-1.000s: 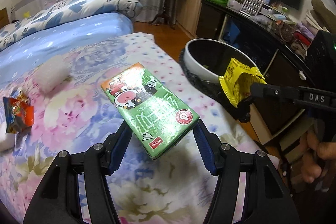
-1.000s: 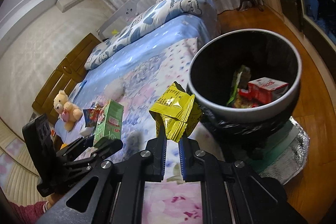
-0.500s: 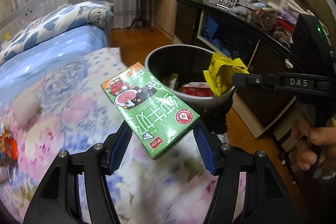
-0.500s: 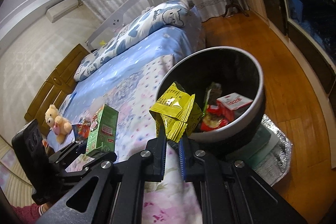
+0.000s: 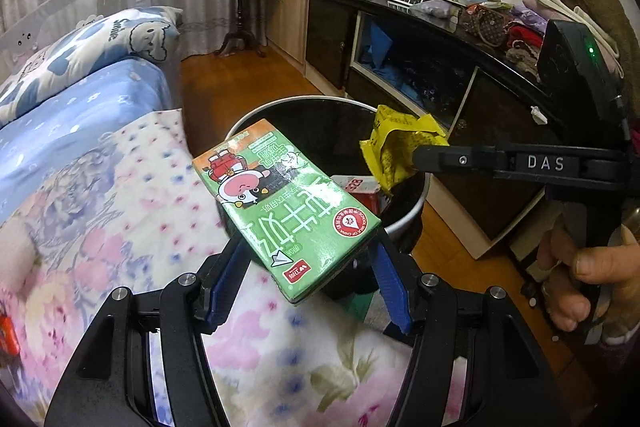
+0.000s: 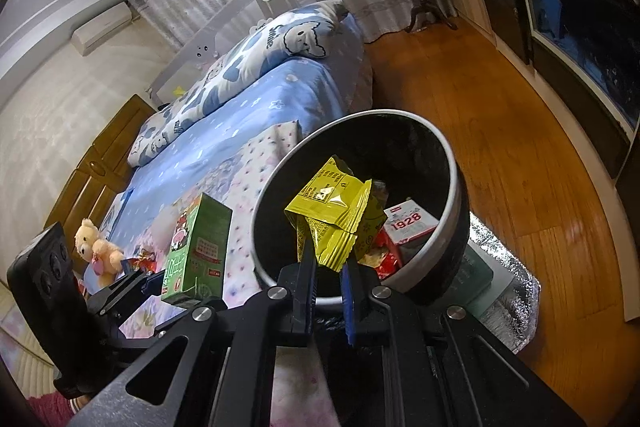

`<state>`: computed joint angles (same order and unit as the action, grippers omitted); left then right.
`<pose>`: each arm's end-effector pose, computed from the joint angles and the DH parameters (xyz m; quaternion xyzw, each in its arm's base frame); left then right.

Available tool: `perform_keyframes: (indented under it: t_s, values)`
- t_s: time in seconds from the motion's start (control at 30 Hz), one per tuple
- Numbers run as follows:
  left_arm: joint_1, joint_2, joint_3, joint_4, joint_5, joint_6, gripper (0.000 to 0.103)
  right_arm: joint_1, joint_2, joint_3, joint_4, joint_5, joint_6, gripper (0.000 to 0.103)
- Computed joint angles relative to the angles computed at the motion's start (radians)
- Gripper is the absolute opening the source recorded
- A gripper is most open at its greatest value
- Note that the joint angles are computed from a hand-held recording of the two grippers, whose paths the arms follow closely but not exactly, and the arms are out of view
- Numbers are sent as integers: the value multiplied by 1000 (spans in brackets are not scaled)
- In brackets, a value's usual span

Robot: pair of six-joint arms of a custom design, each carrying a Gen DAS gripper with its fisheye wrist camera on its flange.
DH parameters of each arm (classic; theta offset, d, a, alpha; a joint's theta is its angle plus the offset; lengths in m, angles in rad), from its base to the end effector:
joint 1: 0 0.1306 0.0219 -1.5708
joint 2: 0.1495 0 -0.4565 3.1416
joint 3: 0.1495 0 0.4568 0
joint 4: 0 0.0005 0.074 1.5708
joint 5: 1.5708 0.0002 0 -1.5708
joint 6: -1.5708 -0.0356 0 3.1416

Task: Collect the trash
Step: 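Carry the green juice box and yellow snack bag over the bin with both tools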

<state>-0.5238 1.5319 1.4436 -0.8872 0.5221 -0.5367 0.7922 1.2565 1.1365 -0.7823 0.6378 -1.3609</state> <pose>0.4982 -0.3089 0.4571 0.5324 0.7585 -0.2449 0.2849 0.3413 0.3151 0.4456 0.3504 0.8322 0.1337 0.4085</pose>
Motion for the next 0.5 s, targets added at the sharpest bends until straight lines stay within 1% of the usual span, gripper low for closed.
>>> perform_keyframes:
  t_s: [0.13, 0.5]
  values:
    - [-20, 22, 22, 0, -15, 10, 60, -21, -11, -16, 19, -24, 6, 10]
    - [-52, 69, 62, -20, -50, -2, 60, -70, -23, -36, 41, -77, 37, 11]
